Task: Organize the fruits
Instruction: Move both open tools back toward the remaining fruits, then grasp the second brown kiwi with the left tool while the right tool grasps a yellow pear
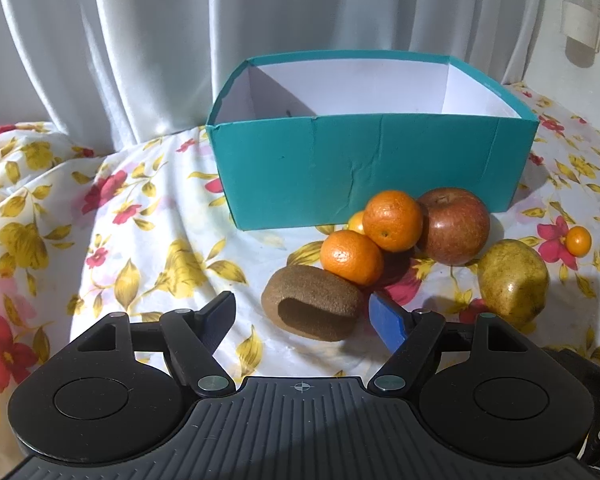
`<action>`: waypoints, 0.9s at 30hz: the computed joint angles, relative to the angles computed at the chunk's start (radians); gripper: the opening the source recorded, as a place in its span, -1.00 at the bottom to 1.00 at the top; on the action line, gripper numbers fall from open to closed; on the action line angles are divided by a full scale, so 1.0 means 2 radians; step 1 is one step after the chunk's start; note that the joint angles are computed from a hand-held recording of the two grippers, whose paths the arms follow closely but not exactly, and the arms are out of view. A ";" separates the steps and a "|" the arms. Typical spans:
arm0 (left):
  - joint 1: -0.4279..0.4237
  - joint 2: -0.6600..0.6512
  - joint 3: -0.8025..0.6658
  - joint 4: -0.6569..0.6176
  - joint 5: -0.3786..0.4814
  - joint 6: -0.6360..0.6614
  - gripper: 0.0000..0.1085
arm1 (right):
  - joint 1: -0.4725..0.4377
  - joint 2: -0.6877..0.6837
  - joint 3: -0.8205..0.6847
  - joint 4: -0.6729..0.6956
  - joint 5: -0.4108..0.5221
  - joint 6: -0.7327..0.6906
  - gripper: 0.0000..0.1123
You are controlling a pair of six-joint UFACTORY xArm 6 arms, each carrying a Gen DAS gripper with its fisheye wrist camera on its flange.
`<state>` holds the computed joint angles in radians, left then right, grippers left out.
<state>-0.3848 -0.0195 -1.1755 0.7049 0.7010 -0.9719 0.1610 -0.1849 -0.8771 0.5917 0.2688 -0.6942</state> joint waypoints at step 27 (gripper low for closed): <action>0.035 0.052 -0.007 -0.046 -0.076 0.087 0.43 | 0.025 0.020 -0.013 -0.006 0.087 -0.016 0.09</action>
